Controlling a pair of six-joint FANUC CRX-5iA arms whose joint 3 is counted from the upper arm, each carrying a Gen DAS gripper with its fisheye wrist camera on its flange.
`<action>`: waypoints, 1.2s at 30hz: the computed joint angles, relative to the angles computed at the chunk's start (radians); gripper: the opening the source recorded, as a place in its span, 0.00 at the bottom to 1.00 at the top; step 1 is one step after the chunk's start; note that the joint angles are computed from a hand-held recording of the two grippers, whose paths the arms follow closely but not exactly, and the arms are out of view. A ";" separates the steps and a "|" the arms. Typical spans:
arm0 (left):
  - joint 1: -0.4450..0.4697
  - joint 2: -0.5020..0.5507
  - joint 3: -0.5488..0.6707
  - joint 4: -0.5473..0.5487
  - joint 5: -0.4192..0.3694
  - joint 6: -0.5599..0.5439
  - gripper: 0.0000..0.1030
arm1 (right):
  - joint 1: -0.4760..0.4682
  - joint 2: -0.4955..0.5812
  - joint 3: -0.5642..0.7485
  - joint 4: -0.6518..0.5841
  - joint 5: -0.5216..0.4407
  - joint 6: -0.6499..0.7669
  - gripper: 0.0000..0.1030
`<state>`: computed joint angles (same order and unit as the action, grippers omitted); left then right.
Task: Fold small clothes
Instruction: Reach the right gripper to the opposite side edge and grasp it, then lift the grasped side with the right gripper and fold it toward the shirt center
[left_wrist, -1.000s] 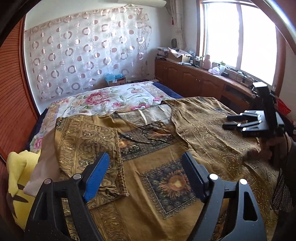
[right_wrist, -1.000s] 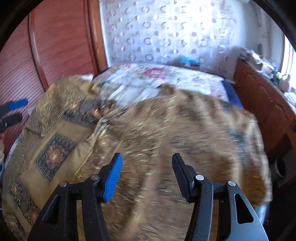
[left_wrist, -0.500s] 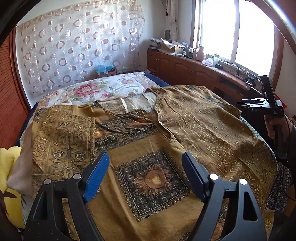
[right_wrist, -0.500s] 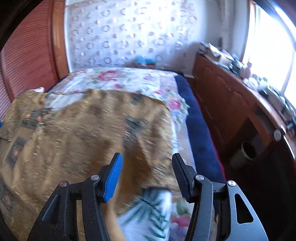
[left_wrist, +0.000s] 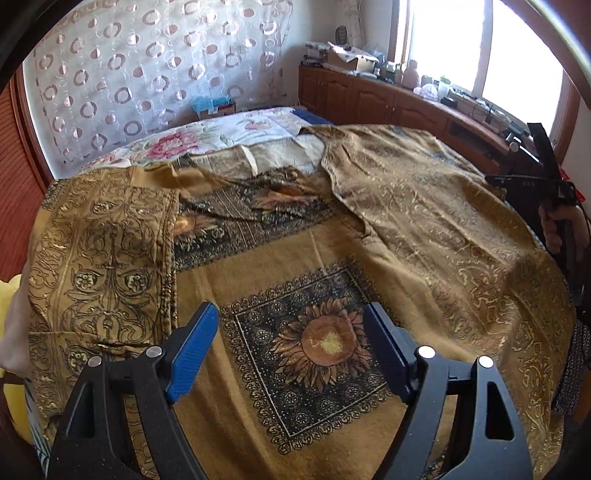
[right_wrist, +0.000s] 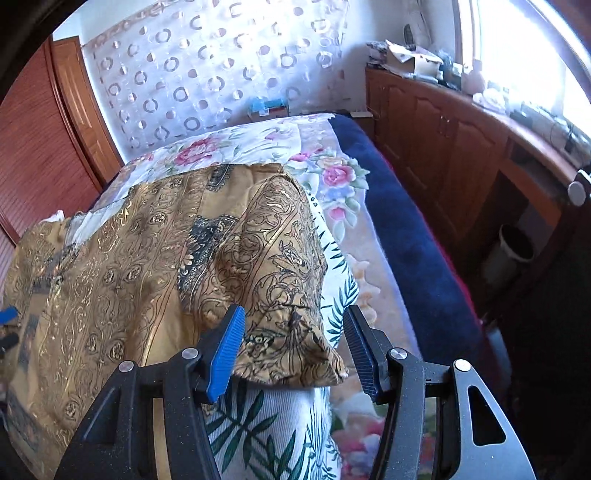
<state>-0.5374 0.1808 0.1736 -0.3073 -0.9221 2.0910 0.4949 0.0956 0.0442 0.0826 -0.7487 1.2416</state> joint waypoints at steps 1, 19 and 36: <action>0.000 0.008 0.005 0.004 -0.007 -0.005 0.79 | 0.000 0.007 0.009 -0.006 -0.010 0.000 0.51; -0.020 0.044 0.033 -0.006 -0.023 -0.006 0.84 | 0.051 0.022 0.020 0.098 -0.029 0.056 0.06; -0.020 0.048 0.035 -0.003 -0.020 -0.005 0.84 | 0.237 -0.061 -0.102 0.239 0.131 0.037 0.04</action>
<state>-0.5569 0.2285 0.2082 -0.3103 -0.9425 2.0857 0.7318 0.0350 -0.0580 0.3218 -0.6176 1.2783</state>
